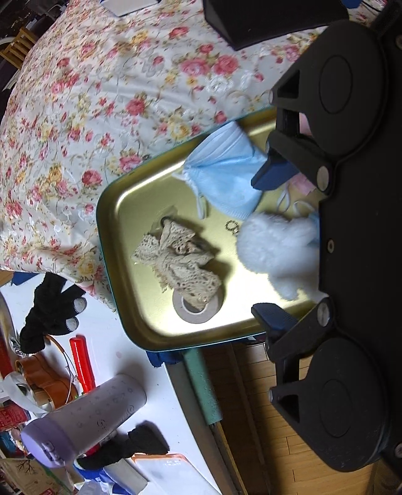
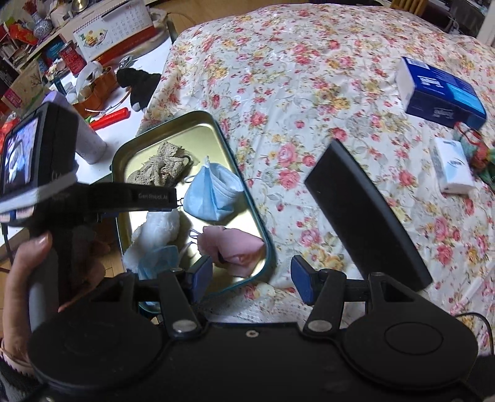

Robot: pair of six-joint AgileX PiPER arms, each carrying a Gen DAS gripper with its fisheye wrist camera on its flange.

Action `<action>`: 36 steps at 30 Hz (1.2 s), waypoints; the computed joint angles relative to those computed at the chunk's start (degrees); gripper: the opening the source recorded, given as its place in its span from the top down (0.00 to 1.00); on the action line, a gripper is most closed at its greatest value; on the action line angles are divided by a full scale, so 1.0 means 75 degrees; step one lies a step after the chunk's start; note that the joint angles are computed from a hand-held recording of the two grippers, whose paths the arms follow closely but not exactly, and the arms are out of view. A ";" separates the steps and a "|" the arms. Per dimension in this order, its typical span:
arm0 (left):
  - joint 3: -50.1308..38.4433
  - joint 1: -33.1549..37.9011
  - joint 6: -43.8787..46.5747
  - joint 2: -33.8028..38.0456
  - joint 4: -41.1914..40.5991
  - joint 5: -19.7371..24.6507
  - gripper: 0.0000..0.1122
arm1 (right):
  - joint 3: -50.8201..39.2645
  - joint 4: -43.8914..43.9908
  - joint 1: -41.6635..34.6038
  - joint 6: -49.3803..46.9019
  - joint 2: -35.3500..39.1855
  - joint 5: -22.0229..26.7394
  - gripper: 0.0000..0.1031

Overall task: Organize soft objects
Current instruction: 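Lower the white plush toy into the gold tray and open the right tool, then move both tools back toward the white tissue packs on the bed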

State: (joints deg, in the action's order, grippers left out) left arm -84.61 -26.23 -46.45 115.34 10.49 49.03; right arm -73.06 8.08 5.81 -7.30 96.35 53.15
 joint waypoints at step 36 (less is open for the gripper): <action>-0.2506 -0.2068 0.0435 0.0238 0.0010 0.2042 0.31 | -0.0988 0.0739 -0.5153 -0.1331 0.0500 0.0383 0.44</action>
